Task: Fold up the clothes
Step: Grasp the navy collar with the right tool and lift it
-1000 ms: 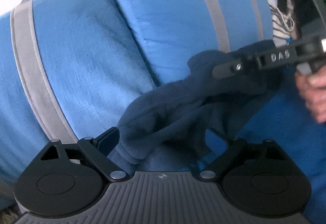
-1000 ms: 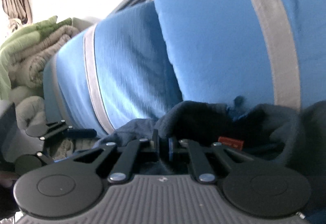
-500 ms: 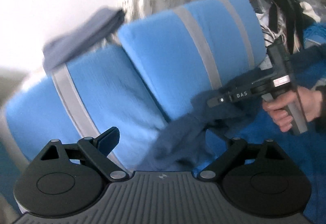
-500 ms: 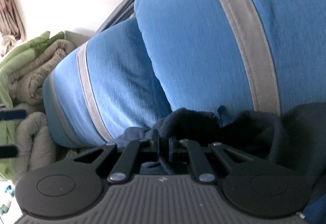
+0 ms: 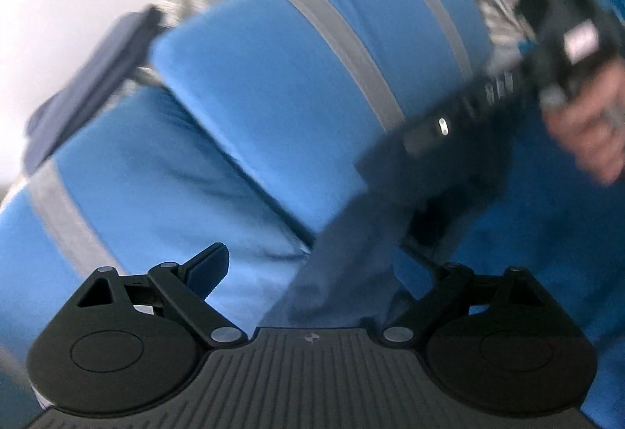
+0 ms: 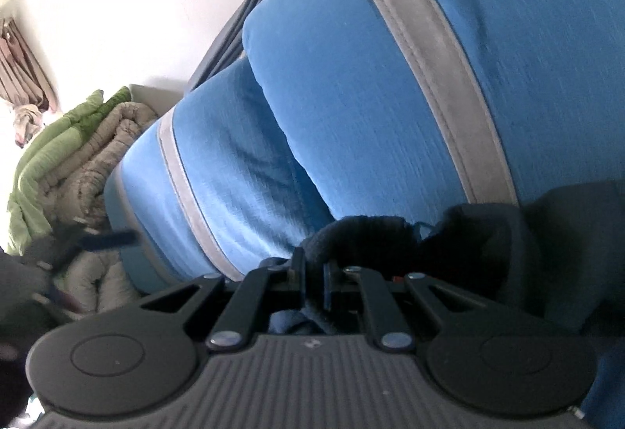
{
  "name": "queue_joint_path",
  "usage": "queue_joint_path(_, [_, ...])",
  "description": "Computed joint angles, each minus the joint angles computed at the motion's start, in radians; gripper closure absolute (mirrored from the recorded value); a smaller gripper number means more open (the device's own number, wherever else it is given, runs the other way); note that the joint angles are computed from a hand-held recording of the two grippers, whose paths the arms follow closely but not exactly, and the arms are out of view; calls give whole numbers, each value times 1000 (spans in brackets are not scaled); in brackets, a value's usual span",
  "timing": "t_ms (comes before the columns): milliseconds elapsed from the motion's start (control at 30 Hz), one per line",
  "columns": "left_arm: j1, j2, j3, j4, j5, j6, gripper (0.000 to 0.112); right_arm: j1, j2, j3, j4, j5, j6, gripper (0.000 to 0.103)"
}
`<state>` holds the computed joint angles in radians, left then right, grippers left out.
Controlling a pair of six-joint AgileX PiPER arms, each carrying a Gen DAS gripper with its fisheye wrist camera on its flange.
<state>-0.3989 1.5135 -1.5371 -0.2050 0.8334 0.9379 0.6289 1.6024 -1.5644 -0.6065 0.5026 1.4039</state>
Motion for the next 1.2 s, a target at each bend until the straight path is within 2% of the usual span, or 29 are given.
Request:
queue_joint_path(133, [-20,45,56,-71,-70,122,20,-8,-1,6,25,-19,-49,95])
queue_joint_path(300, [-51,89,71,-104,-139,200,28,-5,30,-77,120,40,-261,95])
queue_joint_path(433, [-88,119,62,-59,-142,218,61,3,56,-148,177,86,-391,95])
queue_joint_path(533, [-119,111,96,-19,-173,211,72,18,78,-197,204,118,-457,95])
queue_joint_path(633, [-155,85,149,84,-264,106,90,41,104,-253,219,170,-511,94])
queue_joint_path(667, [-164,78,163,122,-294,61,91,52,109,-272,207,199,-520,91])
queue_joint_path(700, [-161,67,173,120,-304,43,91,64,100,-274,177,220,-511,83])
queue_joint_path(733, [-155,57,182,117,-311,35,92,74,73,-253,139,232,-496,58])
queue_joint_path(767, [-149,46,196,122,-325,25,92,85,47,-234,102,245,-482,49])
queue_joint_path(800, [-142,36,211,127,-339,15,92,97,15,-207,48,260,-467,26])
queue_joint_path(833, [-132,25,225,131,-355,2,92,113,-26,-164,-37,283,-452,12])
queue_joint_path(900, [-104,9,239,94,-365,-6,92,134,-90,-95,-133,350,-508,11])
queue_joint_path(1033, [-36,-12,250,-105,-347,132,93,148,-163,34,-149,491,-679,11])
queue_joint_path(1100, [-30,-19,271,-127,-362,150,93,141,-184,101,-122,498,-736,12])
queue_joint_path(1200, [-21,-31,310,-150,-386,170,93,107,-181,136,-92,448,-774,12])
